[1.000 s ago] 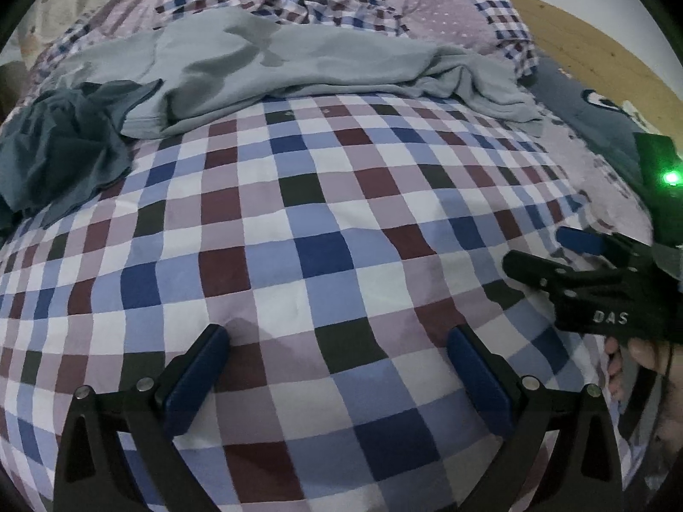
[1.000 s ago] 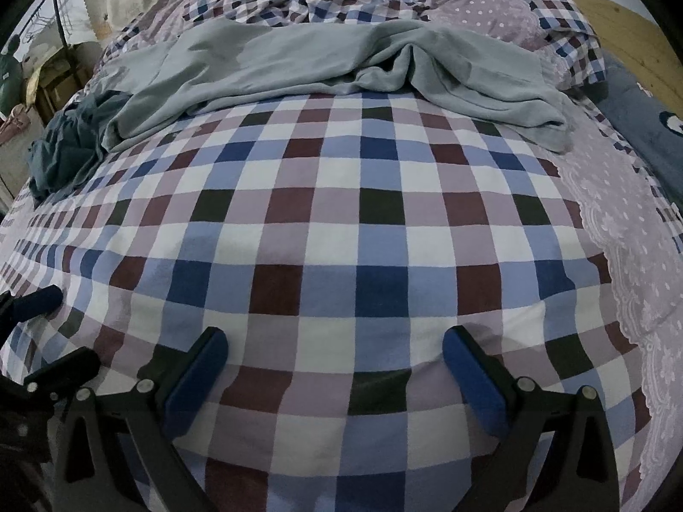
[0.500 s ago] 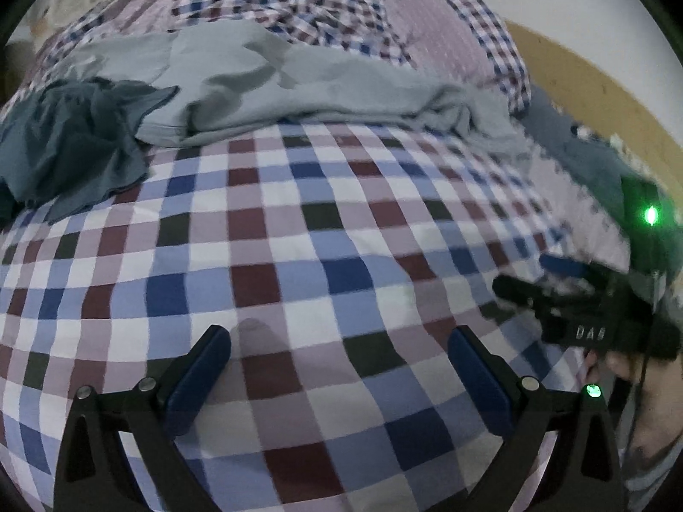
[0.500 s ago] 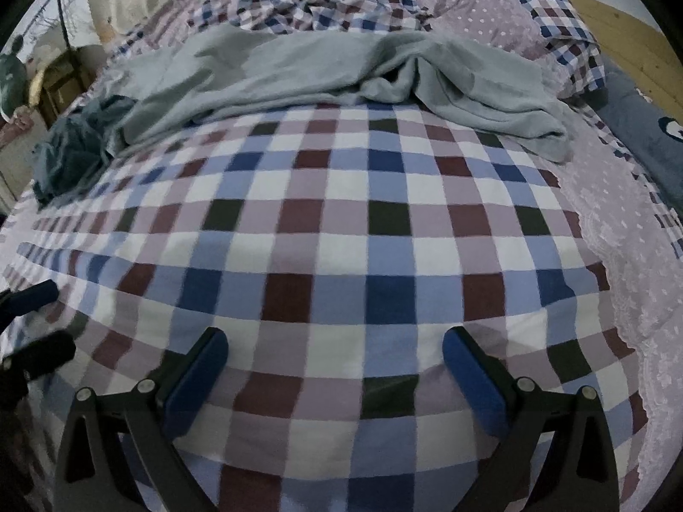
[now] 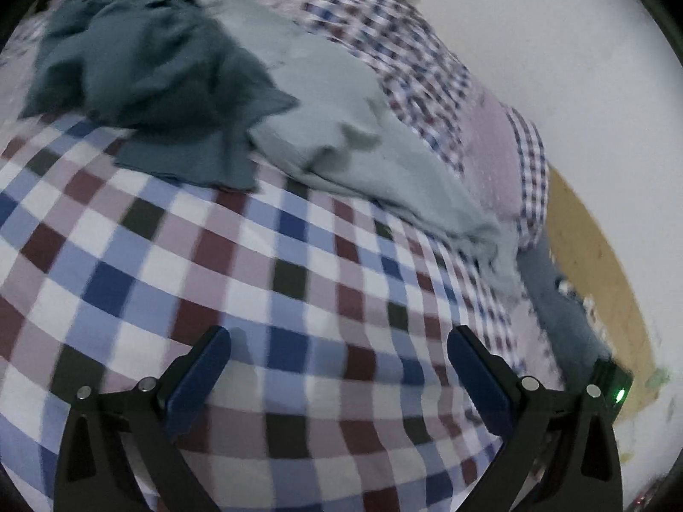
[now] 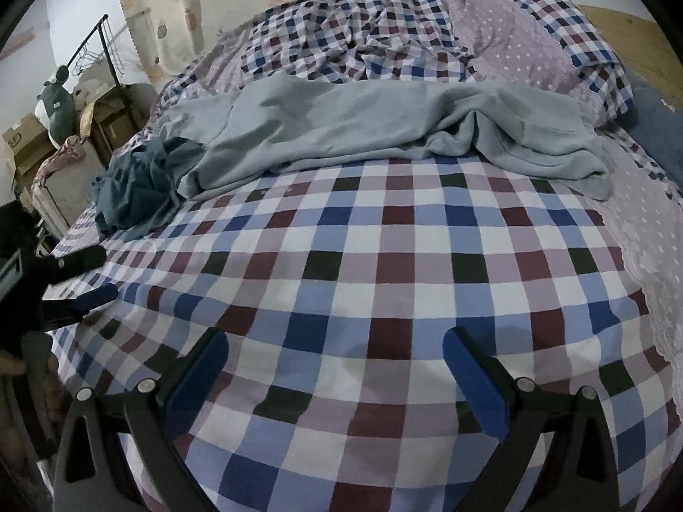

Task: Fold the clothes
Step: 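Move the left gripper to the dark teal shirt and close on it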

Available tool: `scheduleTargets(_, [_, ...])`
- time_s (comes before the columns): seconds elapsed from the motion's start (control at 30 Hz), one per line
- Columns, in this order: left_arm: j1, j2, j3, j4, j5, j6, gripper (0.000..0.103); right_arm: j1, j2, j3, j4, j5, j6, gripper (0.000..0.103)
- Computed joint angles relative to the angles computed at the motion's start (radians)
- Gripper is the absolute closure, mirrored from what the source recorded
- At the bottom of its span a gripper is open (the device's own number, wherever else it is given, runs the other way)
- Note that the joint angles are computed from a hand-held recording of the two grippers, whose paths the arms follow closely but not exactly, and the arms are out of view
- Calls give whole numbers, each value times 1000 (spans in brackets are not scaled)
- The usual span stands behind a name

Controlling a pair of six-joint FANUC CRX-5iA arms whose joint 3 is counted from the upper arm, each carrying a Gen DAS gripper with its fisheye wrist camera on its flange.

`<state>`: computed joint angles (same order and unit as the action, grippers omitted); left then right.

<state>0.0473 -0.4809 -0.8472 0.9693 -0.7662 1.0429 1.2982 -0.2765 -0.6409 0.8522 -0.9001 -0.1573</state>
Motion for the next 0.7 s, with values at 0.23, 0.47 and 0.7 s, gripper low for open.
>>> scheduleTargets(0.23, [91, 21, -55, 202, -41, -51, 1, -8, -15, -11, -1, 16, -13, 0])
scheduleTargets(0.47, [131, 37, -89, 355, -59, -45, 2, -6, -29, -22, 29, 7, -57, 0])
scheduleTargets(0.7, [150, 69, -107, 461, -28, -28, 4, -10, -28, -12, 31, -21, -56, 0])
